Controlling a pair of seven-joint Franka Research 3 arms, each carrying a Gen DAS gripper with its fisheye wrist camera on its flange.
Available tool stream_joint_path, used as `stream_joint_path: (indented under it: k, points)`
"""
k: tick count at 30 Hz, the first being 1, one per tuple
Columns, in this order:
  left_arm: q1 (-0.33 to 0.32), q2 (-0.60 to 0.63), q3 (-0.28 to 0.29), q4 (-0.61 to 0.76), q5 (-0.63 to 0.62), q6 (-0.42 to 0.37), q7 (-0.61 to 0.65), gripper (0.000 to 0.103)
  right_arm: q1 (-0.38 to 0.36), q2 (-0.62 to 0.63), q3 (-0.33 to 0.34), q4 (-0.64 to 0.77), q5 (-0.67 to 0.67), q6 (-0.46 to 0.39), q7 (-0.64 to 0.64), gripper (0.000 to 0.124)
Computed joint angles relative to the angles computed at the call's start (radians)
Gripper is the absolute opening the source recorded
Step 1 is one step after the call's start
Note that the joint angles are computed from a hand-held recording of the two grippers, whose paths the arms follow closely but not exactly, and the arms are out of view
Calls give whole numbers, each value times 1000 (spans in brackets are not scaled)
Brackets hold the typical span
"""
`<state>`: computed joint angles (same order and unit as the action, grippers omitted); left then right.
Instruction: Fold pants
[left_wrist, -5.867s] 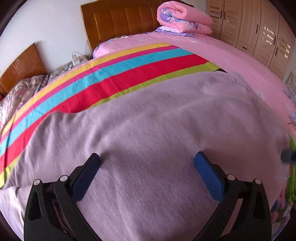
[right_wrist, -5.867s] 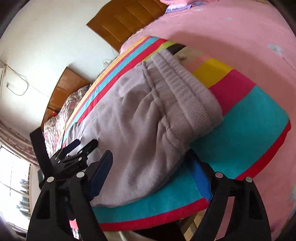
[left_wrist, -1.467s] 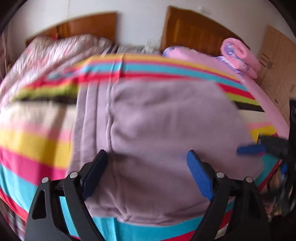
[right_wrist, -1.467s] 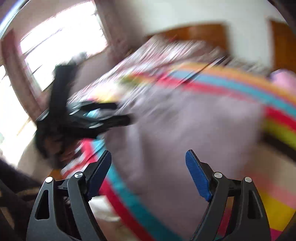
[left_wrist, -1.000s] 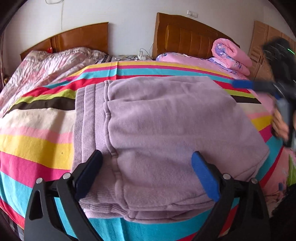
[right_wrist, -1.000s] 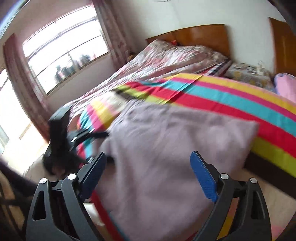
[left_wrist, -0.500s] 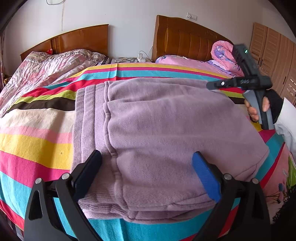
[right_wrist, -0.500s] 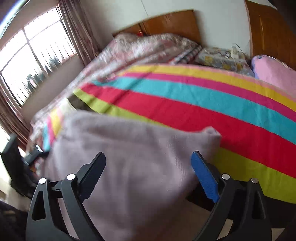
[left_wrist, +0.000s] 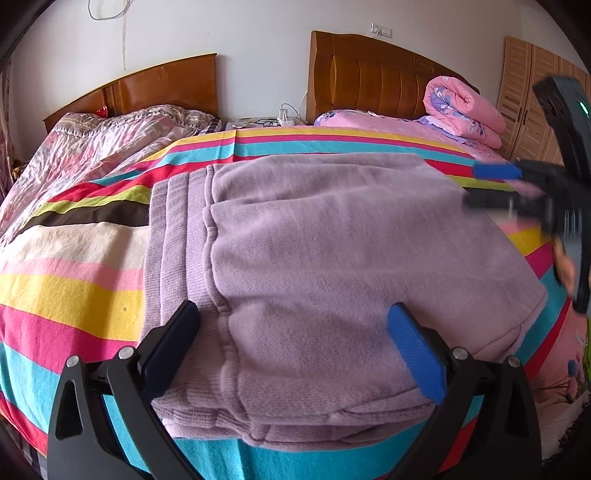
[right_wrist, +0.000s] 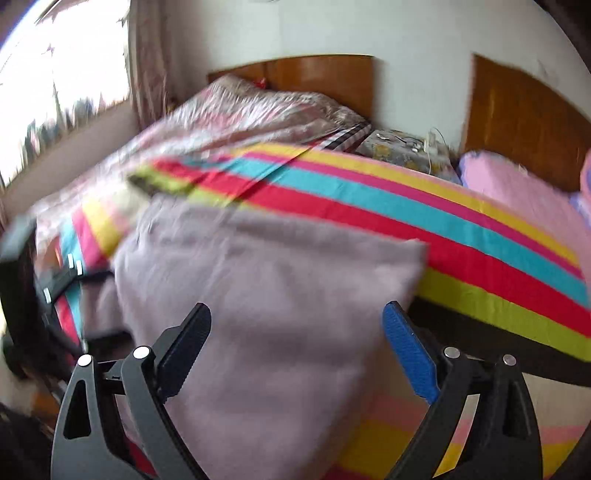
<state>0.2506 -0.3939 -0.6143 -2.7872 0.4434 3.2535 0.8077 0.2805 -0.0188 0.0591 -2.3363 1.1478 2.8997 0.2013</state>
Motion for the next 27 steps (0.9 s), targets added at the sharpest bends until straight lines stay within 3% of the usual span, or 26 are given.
stream_joint_path:
  k: [2, 3, 4, 6, 8, 11, 14, 15, 17, 23, 25, 27]
  points:
    - [4, -1, -5, 0, 1, 0, -2, 102, 15, -7, 23, -56, -178, 31, 128, 92]
    - [6, -2, -6, 0, 2, -1, -2, 102, 28, -19, 29, -82, -184, 54, 124, 92]
    - [18, -6, -20, -1, 3, -1, -5, 102, 41, -34, 29, -98, -145, 72, 97, 92]
    - [42, -11, -46, 0, 3, 2, -12, 102, 38, -62, 8, -111, -154, 28, 120, 92]
    - [58, -13, -65, 3, 5, 0, -18, 102, 48, -97, 0, -136, -133, 56, 131, 92]
    - [75, -17, -83, 4, 8, 0, -27, 102, 80, -142, -34, -168, -57, 27, 62, 93]
    - [87, -21, -97, 7, 14, -6, -34, 102, 72, -129, -24, -202, -148, 28, 133, 94]
    - [98, -26, -111, 9, 18, -11, -38, 102, 83, -136, -38, -204, -99, 20, 106, 94]
    - [95, -26, -106, 10, 27, -17, -43, 102, 73, -161, -40, -216, -127, -4, 147, 94]
    - [118, -39, -134, 13, 53, -21, -71, 102, 86, -194, -79, -252, -80, -22, 105, 94]
    - [80, -42, -108, 26, 58, -71, -70, 102, 77, -207, -85, -255, -69, -46, 104, 94]
    - [-37, -45, -13, 54, 40, -174, -62, 102, 75, -242, -91, -273, -51, -43, 80, 94]
